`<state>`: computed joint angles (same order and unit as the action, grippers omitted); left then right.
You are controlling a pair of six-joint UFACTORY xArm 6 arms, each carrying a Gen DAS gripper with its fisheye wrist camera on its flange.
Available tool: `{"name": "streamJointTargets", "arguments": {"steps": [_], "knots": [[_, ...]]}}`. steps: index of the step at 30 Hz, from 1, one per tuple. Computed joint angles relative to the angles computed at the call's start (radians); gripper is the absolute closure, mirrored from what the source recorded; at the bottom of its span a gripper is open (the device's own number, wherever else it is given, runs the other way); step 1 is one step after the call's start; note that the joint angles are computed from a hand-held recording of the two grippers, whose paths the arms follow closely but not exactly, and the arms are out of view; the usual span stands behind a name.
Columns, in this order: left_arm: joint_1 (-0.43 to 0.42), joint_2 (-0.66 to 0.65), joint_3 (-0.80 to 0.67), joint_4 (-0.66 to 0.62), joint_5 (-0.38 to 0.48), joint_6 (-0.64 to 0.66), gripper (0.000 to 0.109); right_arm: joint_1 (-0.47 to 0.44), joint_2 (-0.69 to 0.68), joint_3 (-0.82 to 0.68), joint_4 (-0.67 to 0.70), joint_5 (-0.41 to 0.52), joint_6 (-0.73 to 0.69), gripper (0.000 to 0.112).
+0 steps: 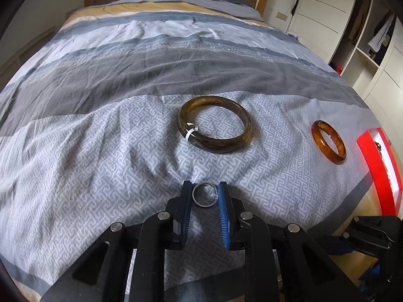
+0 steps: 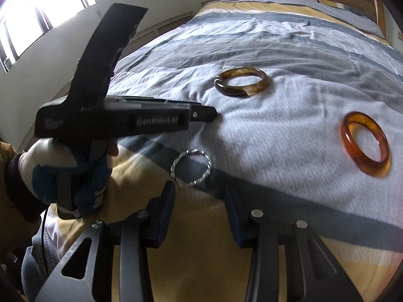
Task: Organize jewelry
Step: 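Grasp the small silver ring with the left tool while the right tool grasps the twisted silver hoop, then carry the small ring and twisted hoop over the red box with both tools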
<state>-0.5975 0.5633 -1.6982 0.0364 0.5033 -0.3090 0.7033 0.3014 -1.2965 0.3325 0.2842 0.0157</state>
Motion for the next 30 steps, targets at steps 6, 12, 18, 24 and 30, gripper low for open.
{"name": "streamJointTargets", "arguments": {"steps": [6, 12, 18, 24, 30], "knots": [[0.010, -0.062, 0.083, -0.027, -0.047, -0.003, 0.089, 0.006, 0.061, -0.077, -0.073, 0.021, 0.037, 0.063], [0.029, -0.155, 0.191, 0.003, -0.070, -0.065, 0.089, 0.004, 0.102, -0.127, -0.355, 0.060, 0.250, 0.074], [0.028, -0.270, 0.286, 0.088, -0.066, -0.154, 0.088, 0.009, 0.059, -0.107, -0.385, 0.101, 0.292, 0.075], [0.006, -0.395, 0.373, 0.205, -0.040, -0.276, 0.088, 0.036, -0.100, 0.029, -0.449, 0.083, 0.373, 0.075], [-0.055, -0.510, 0.448, 0.316, 0.006, -0.400, 0.088, 0.044, -0.317, 0.196, -0.616, 0.099, 0.573, 0.075]]}}
